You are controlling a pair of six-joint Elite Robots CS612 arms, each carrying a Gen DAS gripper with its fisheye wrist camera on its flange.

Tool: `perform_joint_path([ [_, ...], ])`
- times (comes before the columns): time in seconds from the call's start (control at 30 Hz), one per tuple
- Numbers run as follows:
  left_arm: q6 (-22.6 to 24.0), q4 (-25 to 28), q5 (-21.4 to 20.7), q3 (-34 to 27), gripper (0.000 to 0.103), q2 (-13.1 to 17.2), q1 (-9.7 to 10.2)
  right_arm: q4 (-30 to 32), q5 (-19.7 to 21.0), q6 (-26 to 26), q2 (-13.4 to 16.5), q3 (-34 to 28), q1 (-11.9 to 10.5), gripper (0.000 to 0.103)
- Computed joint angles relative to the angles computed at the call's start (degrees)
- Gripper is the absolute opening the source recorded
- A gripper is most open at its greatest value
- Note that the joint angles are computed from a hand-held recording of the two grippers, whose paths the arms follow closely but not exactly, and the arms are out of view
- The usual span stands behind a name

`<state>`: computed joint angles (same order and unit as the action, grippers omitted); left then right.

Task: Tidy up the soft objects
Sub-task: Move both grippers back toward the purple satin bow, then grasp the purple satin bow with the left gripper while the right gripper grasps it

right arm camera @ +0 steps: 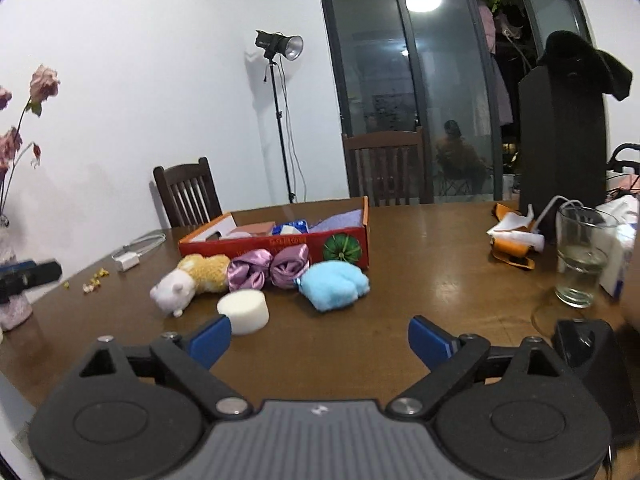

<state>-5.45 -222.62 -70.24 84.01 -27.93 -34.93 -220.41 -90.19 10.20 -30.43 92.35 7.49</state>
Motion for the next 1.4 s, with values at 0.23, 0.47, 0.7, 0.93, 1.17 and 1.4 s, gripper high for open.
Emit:
perform_joint_path([
  [0.23, -1.3, 0.4, 0.1, 0.3, 0.103, 0.3, -0.17, -0.3, -2.7, -4.0, -0.3, 1.0, 1.3, 0.096],
  [0.47, -2.6, 4.8, -0.6, -1.9, 0.103, 1.3, 0.7, 3.7, -2.7, -2.9, 0.7, -1.8, 1.2, 0.096],
  [0.7, -4.3, 14.4, -2.4, -9.8, 0.103, 4.4, 1.62, 8.8, -1.0, -1.8, 2.8, -6.9, 0.5, 0.093],
  [0.93, 1.4, 25.4, -12.3, -27.9, 0.069, 11.9, 3.29, 17.3, 4.4, 0.2, 5.9, -17.2, -1.0, 0.078],
  [1.17, 0.3, 45.6, -18.7, -48.7, 0.04, 21.1, 5.26, 33.0, 10.5, 1.3, 14.7, -38.7, -1.6, 0.06],
  [1.4, -0.2, 46.1, -21.7, -48.0, 0.021, 21.0, 5.77, 37.0, 13.2, -1.5, 18.5, -45.0, -1.4, 0.025],
])
